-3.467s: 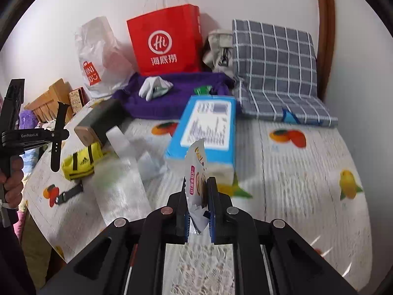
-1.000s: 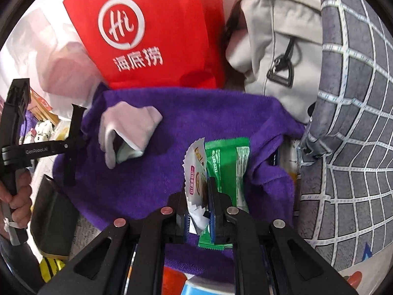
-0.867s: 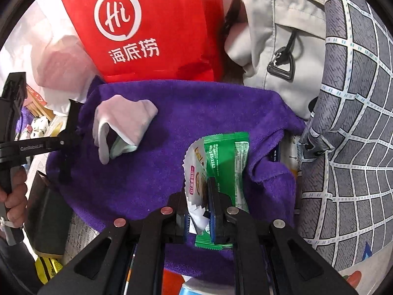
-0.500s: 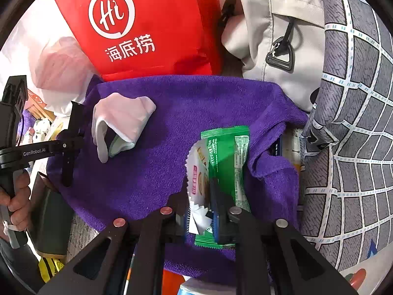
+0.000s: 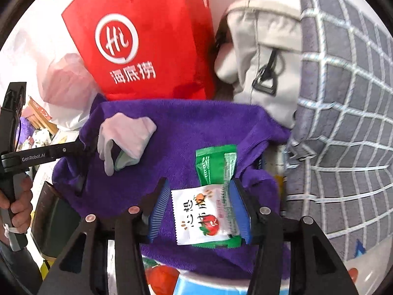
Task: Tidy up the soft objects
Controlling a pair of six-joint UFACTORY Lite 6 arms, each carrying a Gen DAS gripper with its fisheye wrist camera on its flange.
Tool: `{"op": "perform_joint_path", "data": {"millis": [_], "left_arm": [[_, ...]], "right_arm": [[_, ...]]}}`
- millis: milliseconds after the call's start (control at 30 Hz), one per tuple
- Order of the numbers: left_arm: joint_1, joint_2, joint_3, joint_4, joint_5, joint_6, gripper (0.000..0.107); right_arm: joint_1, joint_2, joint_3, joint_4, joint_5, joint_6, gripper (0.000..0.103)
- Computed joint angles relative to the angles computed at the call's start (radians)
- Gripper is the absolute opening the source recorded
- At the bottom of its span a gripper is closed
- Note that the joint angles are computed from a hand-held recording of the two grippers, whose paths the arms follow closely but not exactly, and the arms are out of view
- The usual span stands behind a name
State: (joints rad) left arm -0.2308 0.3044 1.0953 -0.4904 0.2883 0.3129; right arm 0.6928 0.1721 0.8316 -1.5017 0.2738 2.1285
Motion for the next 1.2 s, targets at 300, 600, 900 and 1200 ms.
{"op": "perform_joint_path", "data": {"millis": [300, 600, 900, 1200], "left_arm": [[0.025, -0.279, -0.174, 0.212, 0.042, -0.142, 0.048], [0.142, -0.644, -0.445, 0.335, 0.104, -0.172, 0.057], [0.382, -1.044, -0.695, 0.123, 0.3, 0.178, 0.057], [0.776, -1.309, -0.858, -0.041, 0.592, 0.572, 0.057]], "right_arm": [[0.257, -0.174, -0.081, 0.132, 0.181, 0.031, 0.061], [0.618, -0.05, 0.023, 0.164, 0.273, 0.122, 0.071], [0.746, 0.177, 0.176, 0.268, 0.282, 0.103, 0.069], [0.81, 0.186, 0.222, 0.347, 0.429, 0.065, 0.037]]}}
